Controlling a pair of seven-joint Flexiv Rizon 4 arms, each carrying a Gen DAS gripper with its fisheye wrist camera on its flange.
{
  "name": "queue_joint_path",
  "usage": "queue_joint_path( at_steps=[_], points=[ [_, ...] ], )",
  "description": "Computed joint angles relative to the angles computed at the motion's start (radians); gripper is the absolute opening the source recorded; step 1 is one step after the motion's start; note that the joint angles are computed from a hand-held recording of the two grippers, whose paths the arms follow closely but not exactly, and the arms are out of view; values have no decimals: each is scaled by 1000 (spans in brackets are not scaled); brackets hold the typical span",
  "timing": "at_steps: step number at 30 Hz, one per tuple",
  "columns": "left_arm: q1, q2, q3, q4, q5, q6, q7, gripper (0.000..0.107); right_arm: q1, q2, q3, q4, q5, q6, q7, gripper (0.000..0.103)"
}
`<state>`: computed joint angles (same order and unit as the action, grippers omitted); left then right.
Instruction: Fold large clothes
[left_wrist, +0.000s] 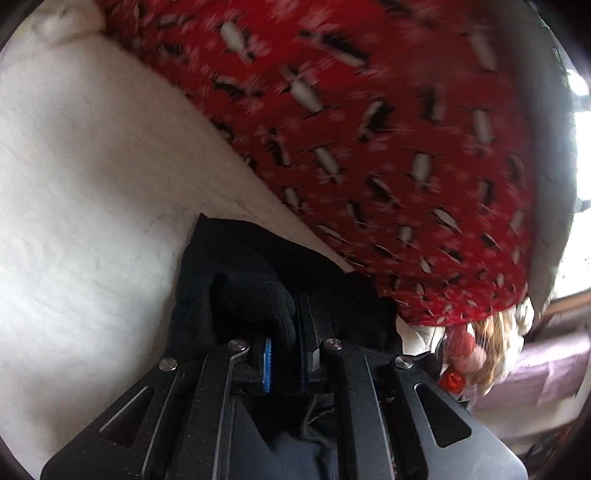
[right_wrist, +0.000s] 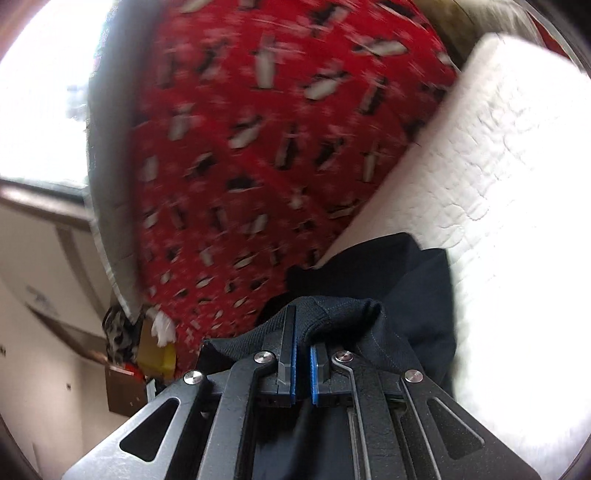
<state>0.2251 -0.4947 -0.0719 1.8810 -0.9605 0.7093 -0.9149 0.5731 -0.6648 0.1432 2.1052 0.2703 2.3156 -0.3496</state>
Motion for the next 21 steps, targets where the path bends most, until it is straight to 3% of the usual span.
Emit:
queue_joint_path(
  at_steps=[4, 8, 10, 12, 14, 15, 17, 21],
  points=[
    [16, -43, -7, -44, 7, -57, -74, 9, -66, -54, 38, -21, -56, -23, 72, 7],
    [66, -41, -25, -58, -57, -168, -72, 9, -123, -91, 81, -9, -109, 76, 147, 12],
    [85, -44, -25, -69, -92, -227, -81, 11, -98, -84, 61, 7, -67, 118, 152, 20],
    [94, -42, -20, -75, -119, -264, -87, 12, -66, -86, 46, 16, 12, 203, 153, 38],
    [91, -26, -14, -68, -151, -256, -61, 17, -52, -82, 41, 33, 62, 264, 154, 40],
    [92, -15, -14, -61, -182, -248, -39, 20, -42, -55, 28, 53, 69, 230, 134, 41],
    [88, -1, -3, -59, -195, -241, -15, 38, -26, 10, -1, 88, 50, 114, 78, 41],
    [49, 5, 40, -83, -5, -206, 13, 44, 66, 118, -106, 87, 59, -156, -79, 49]
  ],
)
